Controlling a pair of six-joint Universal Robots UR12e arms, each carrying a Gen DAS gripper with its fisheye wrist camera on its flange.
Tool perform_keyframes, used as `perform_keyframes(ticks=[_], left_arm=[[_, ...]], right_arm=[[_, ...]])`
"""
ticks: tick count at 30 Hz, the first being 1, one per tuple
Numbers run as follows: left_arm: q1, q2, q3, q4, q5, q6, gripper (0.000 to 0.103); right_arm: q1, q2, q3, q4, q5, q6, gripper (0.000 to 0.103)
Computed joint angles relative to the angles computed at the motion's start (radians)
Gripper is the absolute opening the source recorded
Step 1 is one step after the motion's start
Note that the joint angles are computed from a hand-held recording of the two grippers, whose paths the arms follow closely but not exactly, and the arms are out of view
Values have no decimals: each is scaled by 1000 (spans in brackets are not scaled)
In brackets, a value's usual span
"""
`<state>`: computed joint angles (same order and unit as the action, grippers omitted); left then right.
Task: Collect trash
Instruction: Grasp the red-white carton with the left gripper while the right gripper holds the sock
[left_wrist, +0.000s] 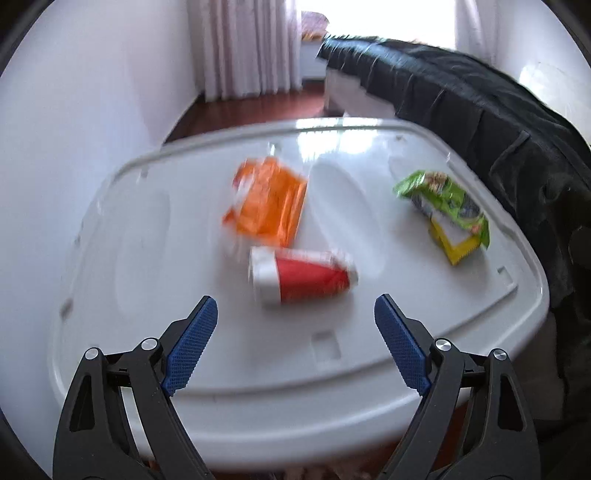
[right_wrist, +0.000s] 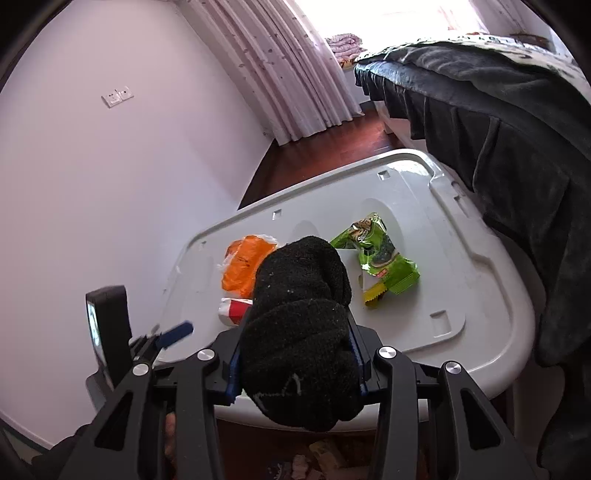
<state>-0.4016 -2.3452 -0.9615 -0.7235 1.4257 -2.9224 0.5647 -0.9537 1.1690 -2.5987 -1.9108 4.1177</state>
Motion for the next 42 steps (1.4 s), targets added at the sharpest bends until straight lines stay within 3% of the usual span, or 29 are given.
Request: perform_keyframes(ticks=[2, 5, 9, 11, 13, 15, 19, 21, 22, 25, 28, 30, 32, 33, 42], left_arm=[[5, -10, 6, 49, -58, 119, 85], [12, -31, 53, -12, -124, 351, 85], [17, -102, 215, -270, -174, 621, 85], [9, -144, 298, -382, -139, 730, 85], [4, -188, 378, -459, -119, 793, 85], [2, -210, 415, -481, -119, 805, 85], [7, -270, 539, -609, -147, 832, 85], [6, -273, 534, -608, -139, 854, 85], [10, -263, 511, -589, -159, 854, 85], [20, -290, 564, -645, -193, 800, 85], [25, -260, 499, -599, -217, 746, 72], [25, -229, 433, -536, -217, 683, 50], [23, -205, 379, -478, -208, 624, 45], [23, -190, 347, -450, -211, 598, 31], [27, -76, 102, -228, -220, 337, 27]], right_arm=[[-2, -3, 7, -20, 15, -2, 43], [-3, 1, 1, -31, 19, -13, 43], [-3, 5, -7, -43, 12, -17, 44], [-4, 7, -8, -45, 10, -9, 44], [-5, 9, -12, -38, 4, 0, 44], [-7, 12, -14, -35, 4, 4, 44], [-13, 21, -28, -20, 21, 9, 44], [-14, 27, -38, -14, 23, 2, 44], [-14, 29, -41, -13, 24, -1, 44], [-13, 34, -48, -14, 20, -4, 44], [-14, 35, -48, -13, 22, 3, 44], [-15, 36, -48, -12, 24, 5, 44], [-14, 36, -49, -10, 20, 7, 44], [-14, 36, -49, -10, 20, 7, 44], [-13, 38, -50, 9, 25, 16, 44]])
